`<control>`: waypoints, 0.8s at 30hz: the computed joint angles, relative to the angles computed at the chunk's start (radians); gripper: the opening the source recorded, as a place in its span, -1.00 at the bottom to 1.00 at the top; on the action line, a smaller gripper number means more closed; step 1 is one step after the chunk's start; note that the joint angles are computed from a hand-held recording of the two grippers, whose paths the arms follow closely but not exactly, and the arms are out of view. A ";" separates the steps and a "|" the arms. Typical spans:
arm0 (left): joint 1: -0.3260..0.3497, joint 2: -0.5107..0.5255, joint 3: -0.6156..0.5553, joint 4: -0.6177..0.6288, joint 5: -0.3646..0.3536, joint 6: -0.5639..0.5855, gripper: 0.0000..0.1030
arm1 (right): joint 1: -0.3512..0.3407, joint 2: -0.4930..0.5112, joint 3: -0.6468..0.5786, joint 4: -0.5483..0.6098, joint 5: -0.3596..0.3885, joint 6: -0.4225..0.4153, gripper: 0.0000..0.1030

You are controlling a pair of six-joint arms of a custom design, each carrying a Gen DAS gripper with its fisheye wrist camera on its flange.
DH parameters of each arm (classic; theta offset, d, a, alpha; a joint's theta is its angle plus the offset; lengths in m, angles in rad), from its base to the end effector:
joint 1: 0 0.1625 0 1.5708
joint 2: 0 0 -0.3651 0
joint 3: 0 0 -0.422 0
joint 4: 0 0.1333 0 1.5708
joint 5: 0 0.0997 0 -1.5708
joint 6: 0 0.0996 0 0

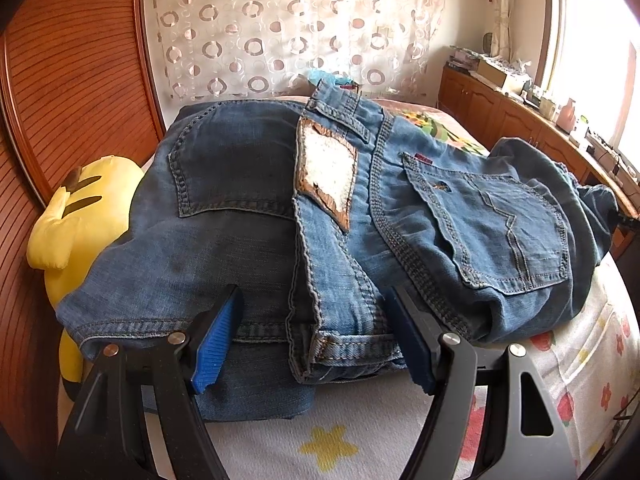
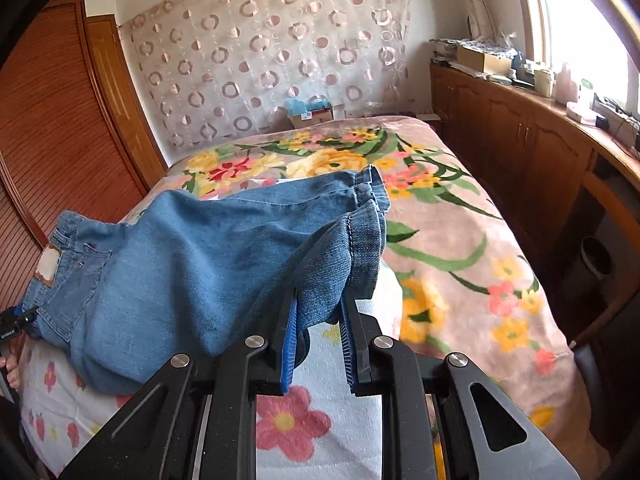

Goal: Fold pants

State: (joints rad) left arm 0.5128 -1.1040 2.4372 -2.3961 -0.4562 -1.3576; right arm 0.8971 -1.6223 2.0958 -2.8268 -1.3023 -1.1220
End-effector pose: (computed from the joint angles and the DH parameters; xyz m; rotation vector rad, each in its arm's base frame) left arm -0.1778 -0.3557 -0.0084 0.0224 2.1237 -1.0282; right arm -0.1841 -0.4866 0.3369 0.7014 -2.4410 0.9198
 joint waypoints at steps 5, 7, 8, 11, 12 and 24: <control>-0.006 0.006 0.024 -0.112 -0.006 0.071 0.01 | -0.008 -0.003 0.013 -0.012 -0.006 -0.004 -0.61; -0.011 0.018 0.029 -0.169 -0.011 0.107 -0.29 | -0.002 -0.011 0.017 -0.010 -0.010 0.001 -0.61; -0.013 0.017 0.028 -0.168 -0.009 0.107 -0.34 | 0.000 -0.015 0.021 -0.013 -0.009 0.002 -0.62; -0.029 0.016 0.027 -0.152 0.002 0.096 -0.58 | 0.000 -0.031 0.035 -0.023 0.008 -0.002 -0.63; -0.036 0.010 0.029 -0.143 0.007 0.086 -0.63 | 0.001 -0.041 0.047 -0.035 0.014 -0.003 -0.65; -0.118 -0.136 0.008 0.156 0.067 -0.006 -0.84 | -0.016 -0.147 0.109 -0.055 0.102 -0.119 -0.81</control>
State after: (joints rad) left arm 0.3951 -1.2398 2.4450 -2.2404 -0.3894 -1.3634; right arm 0.8816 -1.7694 2.2052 -2.8816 -1.1999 -1.2411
